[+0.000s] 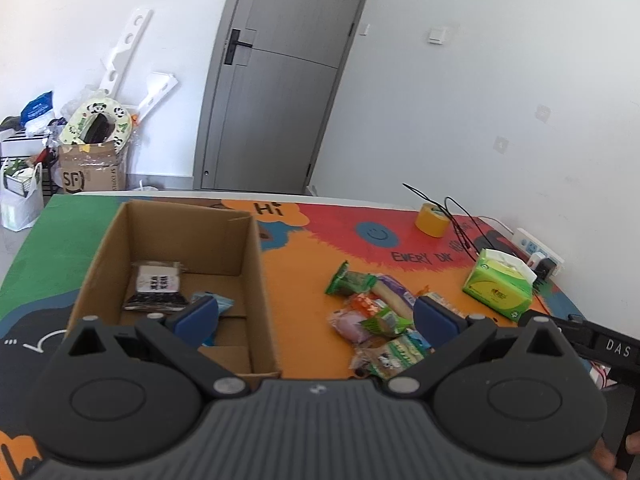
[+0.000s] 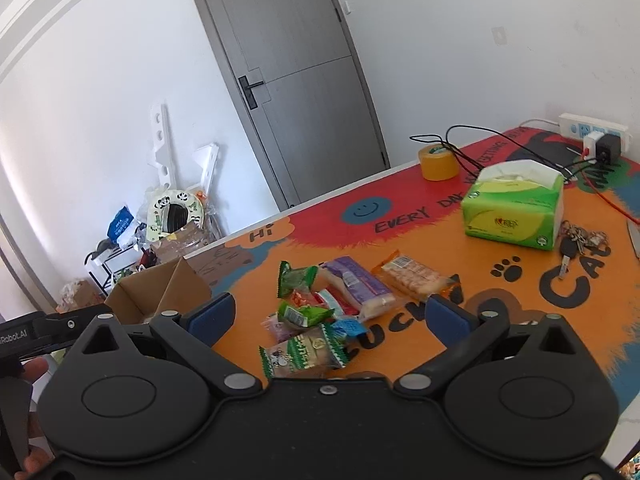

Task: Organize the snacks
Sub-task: 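Move both tools back toward the remaining snack pile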

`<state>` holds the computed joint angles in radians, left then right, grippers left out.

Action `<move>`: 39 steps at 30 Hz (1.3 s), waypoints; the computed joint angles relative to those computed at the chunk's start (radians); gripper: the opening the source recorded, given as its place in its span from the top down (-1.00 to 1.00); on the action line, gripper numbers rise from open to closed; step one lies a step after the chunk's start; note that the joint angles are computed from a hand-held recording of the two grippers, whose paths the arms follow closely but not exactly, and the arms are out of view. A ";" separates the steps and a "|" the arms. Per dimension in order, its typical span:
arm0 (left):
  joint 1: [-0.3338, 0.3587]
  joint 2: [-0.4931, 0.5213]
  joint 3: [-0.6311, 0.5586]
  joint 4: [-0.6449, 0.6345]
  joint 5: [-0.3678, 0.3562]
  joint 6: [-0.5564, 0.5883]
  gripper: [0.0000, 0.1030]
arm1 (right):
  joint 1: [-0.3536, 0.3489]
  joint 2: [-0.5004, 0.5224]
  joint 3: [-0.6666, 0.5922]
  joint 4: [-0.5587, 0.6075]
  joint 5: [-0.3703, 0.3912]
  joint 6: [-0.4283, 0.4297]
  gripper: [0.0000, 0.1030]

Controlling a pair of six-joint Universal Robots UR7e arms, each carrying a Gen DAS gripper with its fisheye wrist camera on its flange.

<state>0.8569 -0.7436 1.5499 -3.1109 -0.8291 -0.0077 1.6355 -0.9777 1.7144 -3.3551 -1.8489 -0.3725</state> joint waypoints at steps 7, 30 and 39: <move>-0.006 0.039 -0.045 0.073 -0.024 -0.013 -1.00 | -0.025 -0.020 0.010 0.000 -0.009 0.028 -0.99; 0.024 0.223 -0.249 0.256 -0.085 -0.052 -0.97 | -0.105 0.000 -0.023 0.086 0.008 0.108 -0.69; 0.026 0.306 -0.343 0.312 -0.036 -0.074 -0.96 | -0.142 0.022 -0.041 0.111 0.022 0.119 -0.65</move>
